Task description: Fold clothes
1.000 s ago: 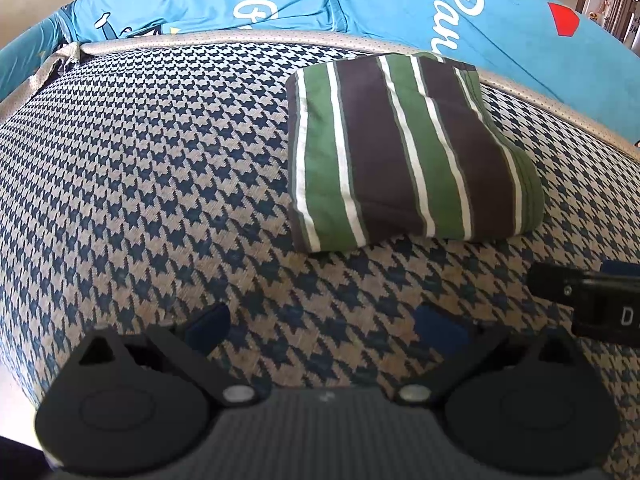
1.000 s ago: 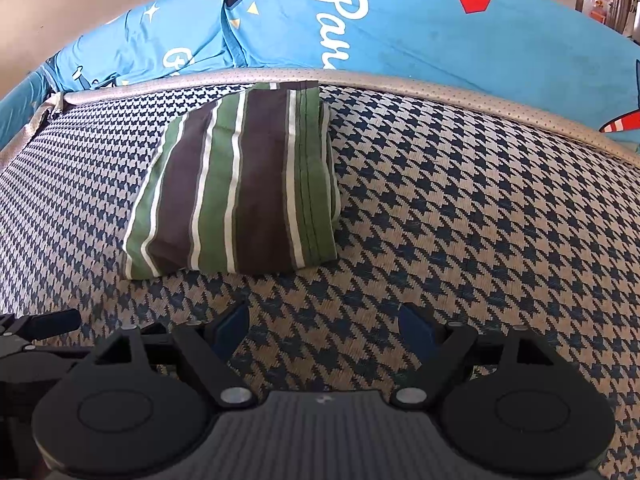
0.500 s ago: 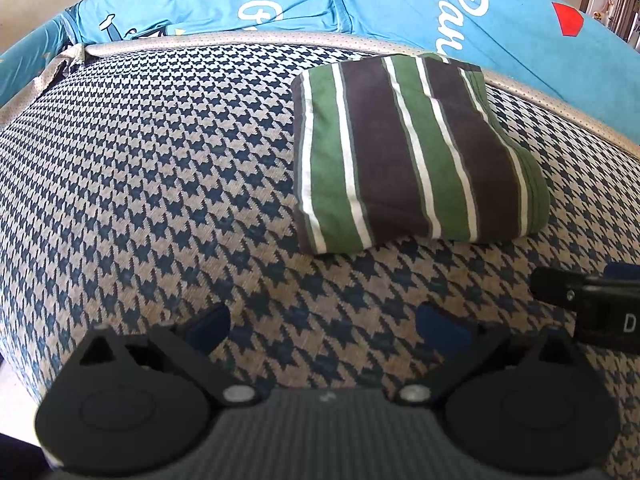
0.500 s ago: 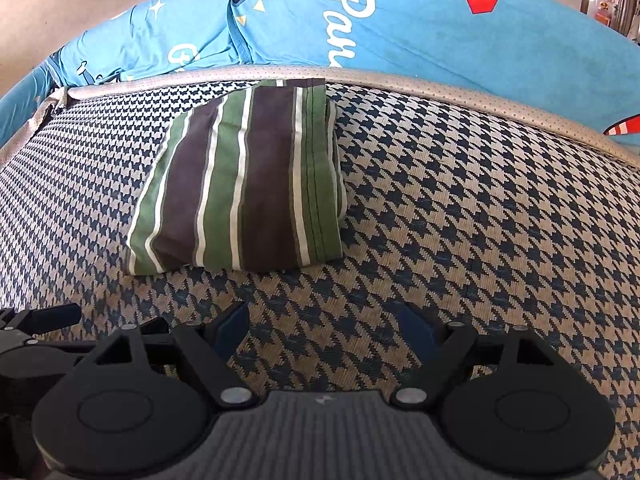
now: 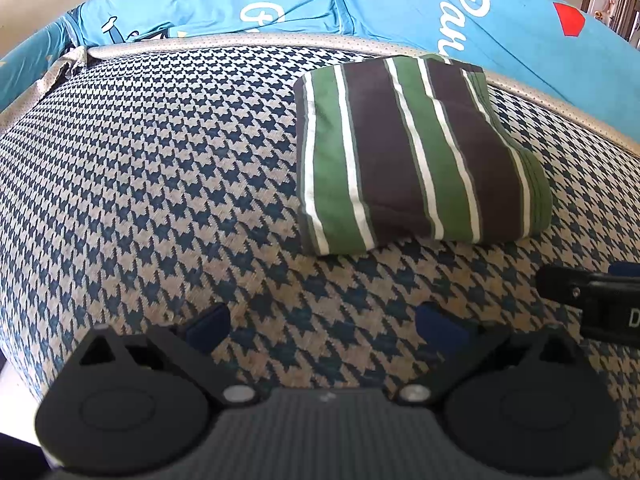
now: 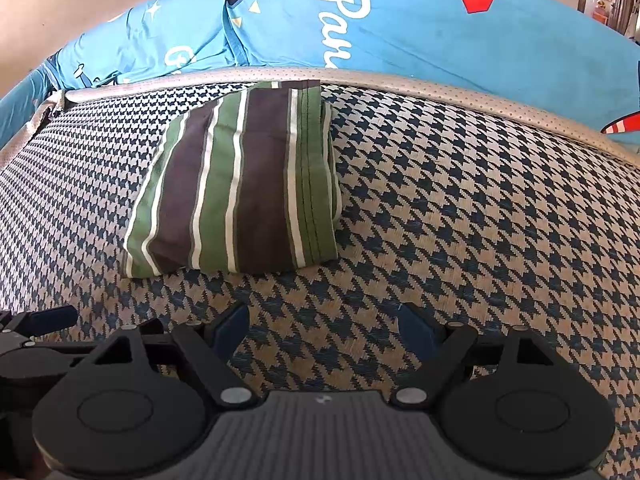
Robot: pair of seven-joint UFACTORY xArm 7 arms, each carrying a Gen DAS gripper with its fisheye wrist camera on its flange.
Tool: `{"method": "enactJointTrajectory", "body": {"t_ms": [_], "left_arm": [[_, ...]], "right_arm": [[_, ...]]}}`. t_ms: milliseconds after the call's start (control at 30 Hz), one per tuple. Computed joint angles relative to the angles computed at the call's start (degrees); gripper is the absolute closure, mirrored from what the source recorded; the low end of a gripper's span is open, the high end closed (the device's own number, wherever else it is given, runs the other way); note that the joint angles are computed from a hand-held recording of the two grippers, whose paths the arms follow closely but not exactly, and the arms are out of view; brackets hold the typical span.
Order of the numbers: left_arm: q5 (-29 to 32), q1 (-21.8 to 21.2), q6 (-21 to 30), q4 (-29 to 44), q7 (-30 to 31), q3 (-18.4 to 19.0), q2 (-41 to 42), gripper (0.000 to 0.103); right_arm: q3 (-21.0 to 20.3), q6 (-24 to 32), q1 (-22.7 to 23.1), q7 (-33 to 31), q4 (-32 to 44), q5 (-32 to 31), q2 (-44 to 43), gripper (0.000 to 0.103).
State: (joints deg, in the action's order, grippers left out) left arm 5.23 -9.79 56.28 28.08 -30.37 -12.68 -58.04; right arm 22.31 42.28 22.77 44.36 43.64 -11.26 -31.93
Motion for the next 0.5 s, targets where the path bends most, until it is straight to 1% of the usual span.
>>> {"method": "enactJointTrajectory", "body": {"t_ms": [500], "left_arm": [[0.5,0.3,-0.2,0.1,0.1,0.1,0.6,0.0]], "right_arm": [[-0.2,0.3,0.3,-0.4,0.1,0.3,-0.1,0.021]]}}
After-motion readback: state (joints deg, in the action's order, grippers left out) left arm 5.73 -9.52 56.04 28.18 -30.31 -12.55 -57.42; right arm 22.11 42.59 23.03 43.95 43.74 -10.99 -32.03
